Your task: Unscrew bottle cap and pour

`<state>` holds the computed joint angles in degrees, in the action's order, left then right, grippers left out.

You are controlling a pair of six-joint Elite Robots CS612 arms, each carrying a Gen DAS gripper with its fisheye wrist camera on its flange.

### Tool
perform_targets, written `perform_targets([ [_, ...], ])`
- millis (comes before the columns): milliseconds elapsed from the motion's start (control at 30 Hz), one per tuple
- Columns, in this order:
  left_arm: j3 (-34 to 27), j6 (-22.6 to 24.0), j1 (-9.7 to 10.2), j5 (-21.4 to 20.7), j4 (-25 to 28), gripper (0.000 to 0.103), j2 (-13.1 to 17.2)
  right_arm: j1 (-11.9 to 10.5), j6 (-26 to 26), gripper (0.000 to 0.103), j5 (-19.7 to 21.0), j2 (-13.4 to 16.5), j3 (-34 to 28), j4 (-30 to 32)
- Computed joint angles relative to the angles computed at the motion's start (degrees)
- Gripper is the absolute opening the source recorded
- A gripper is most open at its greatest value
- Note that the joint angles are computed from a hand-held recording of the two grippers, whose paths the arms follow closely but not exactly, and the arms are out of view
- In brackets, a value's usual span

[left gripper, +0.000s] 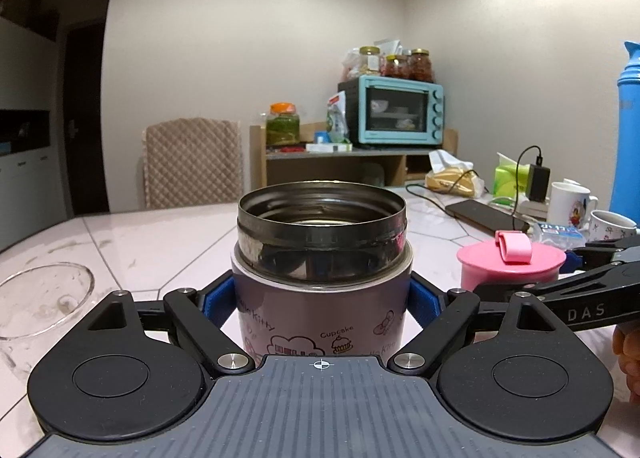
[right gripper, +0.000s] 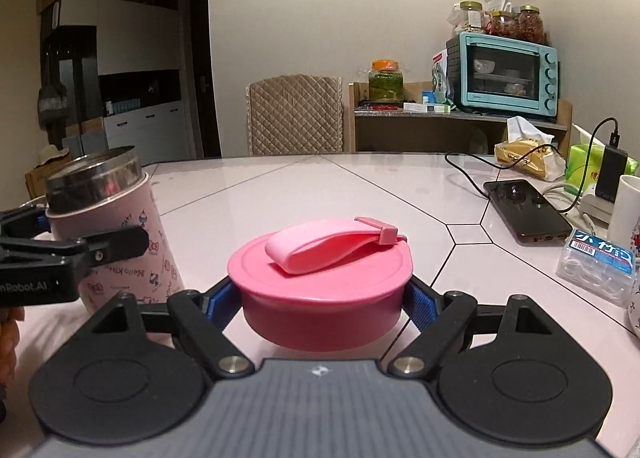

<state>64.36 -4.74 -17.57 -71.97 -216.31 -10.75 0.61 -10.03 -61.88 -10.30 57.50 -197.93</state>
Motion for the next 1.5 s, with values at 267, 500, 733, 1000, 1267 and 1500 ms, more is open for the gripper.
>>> perform_targets([
  [267, 0.1, 0.1, -0.12, 0.2, 0.2, 0.090, 0.0, 0.1, -0.5, 0.085, -0.2, 0.1, -0.2, 0.7],
  [500, 0.2, 0.0, -0.08, 0.1, 0.3, 0.090, -0.1, 0.2, -1.4, 0.085, -0.7, 0.2, -0.7, 2.3],
  [733, 0.4, 0.2, -0.15, 0.2, 0.3, 0.090, -0.2, 0.4, -2.8, 0.085, -0.9, 0.3, -1.5, 4.9],
  [1000, 0.2, 0.3, -0.24, 0.0, 0.5, 0.091, 0.0, 0.5, -3.9, 0.085, -1.5, 0.1, -1.6, 6.9],
  [1267, 0.4, 0.5, -0.29, -0.3, 0.7, 0.092, -0.1, 0.6, -4.9, 0.085, -2.2, -0.1, -1.6, 8.2],
  [1500, 0.3, 0.8, -0.23, -0.6, 0.8, 0.093, -0.1, 0.6, -5.5, 0.085, -2.5, -0.2, -1.5, 8.9],
])
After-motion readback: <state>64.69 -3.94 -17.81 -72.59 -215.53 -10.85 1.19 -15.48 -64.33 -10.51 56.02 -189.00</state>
